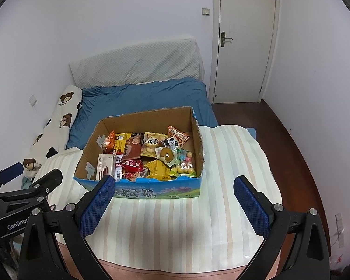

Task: Organize snacks

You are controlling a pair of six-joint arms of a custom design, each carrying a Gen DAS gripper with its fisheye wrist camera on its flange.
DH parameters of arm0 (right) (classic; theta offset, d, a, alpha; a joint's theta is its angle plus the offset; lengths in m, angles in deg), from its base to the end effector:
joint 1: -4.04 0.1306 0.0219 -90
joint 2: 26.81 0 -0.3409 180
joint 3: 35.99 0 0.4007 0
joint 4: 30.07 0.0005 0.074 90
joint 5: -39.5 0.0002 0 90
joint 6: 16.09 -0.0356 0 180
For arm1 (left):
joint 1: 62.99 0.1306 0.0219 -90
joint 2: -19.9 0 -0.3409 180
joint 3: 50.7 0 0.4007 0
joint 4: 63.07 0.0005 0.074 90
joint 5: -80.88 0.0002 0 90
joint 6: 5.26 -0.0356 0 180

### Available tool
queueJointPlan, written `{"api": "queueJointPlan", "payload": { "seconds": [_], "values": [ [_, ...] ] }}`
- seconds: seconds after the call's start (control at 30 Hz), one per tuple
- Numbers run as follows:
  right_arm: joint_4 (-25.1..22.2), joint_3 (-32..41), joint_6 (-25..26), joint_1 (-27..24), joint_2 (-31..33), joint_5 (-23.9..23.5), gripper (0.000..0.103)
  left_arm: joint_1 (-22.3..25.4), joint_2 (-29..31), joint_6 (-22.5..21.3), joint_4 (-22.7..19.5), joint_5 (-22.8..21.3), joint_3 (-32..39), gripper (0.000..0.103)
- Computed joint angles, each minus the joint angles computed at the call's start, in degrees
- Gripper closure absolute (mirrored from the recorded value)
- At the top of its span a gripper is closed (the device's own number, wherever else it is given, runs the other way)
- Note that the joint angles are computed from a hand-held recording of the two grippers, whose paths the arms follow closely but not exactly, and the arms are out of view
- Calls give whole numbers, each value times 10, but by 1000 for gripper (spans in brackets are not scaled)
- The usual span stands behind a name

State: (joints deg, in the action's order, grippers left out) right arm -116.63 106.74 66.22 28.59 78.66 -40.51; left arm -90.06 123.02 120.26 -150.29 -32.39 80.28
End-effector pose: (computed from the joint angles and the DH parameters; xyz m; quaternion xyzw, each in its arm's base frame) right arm 0.4600 0.2028 0.6189 -0.1070 0.9284 0.0178 0.3555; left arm 0.4583 -0.2190 0.5579 -0.1227 0.9382 0.0318 0.3222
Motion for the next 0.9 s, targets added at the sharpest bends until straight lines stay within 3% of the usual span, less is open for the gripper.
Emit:
{"api": "queueJointPlan", "payload": {
  "seconds": [0.9],
  "values": [
    [-1,-32,-2,-4,-19,-3,0,-6,-13,14,-6,-4,-19,0]
  ]
}}
